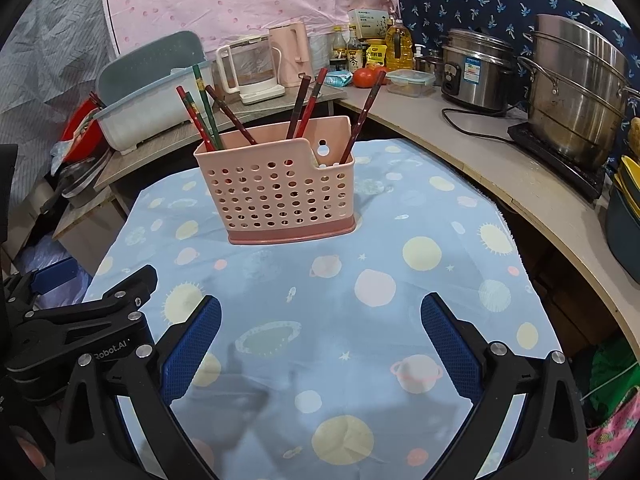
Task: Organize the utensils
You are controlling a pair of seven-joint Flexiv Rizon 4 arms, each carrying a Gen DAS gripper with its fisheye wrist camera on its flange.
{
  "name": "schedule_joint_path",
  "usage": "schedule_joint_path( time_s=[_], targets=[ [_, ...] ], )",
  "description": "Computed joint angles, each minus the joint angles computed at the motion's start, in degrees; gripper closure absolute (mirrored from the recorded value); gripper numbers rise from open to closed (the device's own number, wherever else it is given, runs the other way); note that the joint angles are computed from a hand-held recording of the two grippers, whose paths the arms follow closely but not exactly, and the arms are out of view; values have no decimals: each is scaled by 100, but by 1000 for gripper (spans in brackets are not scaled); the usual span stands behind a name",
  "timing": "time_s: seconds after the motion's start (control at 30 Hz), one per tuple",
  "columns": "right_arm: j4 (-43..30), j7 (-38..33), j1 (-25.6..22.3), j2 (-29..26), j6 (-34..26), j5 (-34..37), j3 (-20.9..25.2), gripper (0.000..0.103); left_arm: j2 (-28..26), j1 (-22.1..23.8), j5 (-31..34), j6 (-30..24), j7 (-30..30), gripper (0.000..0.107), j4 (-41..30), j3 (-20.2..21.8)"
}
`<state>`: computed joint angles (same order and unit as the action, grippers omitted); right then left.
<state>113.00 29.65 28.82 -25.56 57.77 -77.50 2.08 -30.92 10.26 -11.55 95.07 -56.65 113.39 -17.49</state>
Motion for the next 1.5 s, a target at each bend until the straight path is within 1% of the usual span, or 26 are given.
schedule_joint_path(
  time_s=[0.13, 0.27, 0.53, 0.77, 1.33, 1.5],
  targets=[
    [-9, -20, 3, -8, -10, 11, 5, 6, -7, 19, -8, -28, -1, 11, -1, -25],
    [-24, -45, 10, -16, -14, 43, 8, 6, -16, -36, -18, -30, -28, 11, -9, 41],
    [-33, -26, 32, -22, -29, 26, -6, 6, -16, -79, 32, 86, -86, 11, -7, 113],
    [-43, -65, 37, -18, -56, 52, 1, 6, -19, -49, 75, 82, -125, 11, -26, 93],
    [-36, -119, 41, 2, -79, 108, 7, 6, -35, -293, 95, 73, -246, 11, -81, 395],
    [-38, -107, 50, -4, -88, 104, 5, 6, -37, -292, 111, 89, -256, 11, -78, 400]
  ],
)
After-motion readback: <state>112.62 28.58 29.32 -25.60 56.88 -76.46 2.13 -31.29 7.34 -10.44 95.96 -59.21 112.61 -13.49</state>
